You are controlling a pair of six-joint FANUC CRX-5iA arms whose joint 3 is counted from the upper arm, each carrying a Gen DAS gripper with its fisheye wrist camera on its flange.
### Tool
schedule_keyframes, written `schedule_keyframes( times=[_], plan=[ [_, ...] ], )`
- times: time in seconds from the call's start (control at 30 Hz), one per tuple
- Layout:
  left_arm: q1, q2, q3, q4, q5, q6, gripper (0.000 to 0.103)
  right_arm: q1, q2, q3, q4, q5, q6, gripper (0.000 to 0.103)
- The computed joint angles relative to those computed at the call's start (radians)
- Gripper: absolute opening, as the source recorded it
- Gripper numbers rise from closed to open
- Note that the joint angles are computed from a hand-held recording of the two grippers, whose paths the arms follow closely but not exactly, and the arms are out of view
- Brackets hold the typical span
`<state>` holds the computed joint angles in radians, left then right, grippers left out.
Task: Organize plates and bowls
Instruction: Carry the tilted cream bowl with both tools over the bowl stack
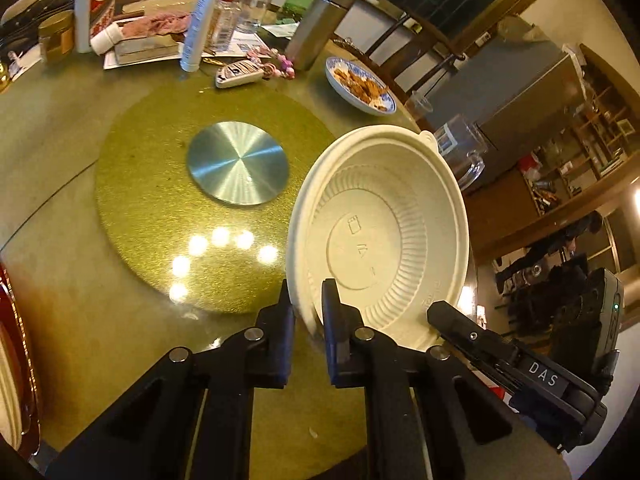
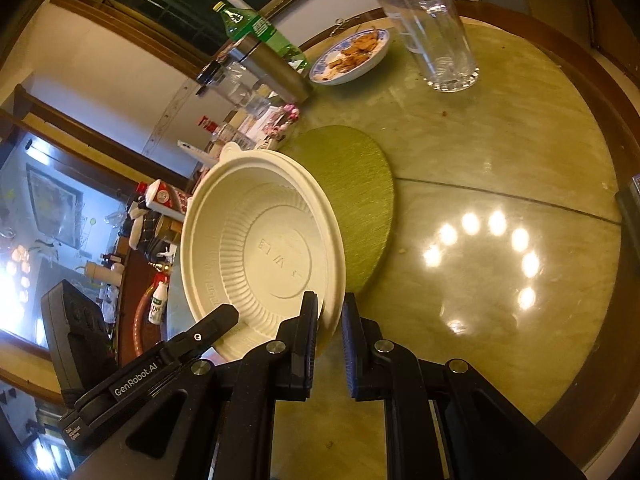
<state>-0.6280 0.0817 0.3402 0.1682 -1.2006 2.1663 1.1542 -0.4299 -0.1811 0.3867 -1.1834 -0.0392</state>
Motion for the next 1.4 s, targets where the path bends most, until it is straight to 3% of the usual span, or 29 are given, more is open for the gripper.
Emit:
schedule_keyframes(
  times=[0.73,1.4],
  plan=[
    [0.064,-0.228,-0.210,-0.035,0.073,0.036,0.010,0.087,0.090,0.068,0.030,0.054,0.039,0.012],
    [0.076,-0.441,-0.321,-0.209,0.061,0.124,0.011,0.208,0.210,0.162,0.105,0.077,0.066,0.012]
  ],
)
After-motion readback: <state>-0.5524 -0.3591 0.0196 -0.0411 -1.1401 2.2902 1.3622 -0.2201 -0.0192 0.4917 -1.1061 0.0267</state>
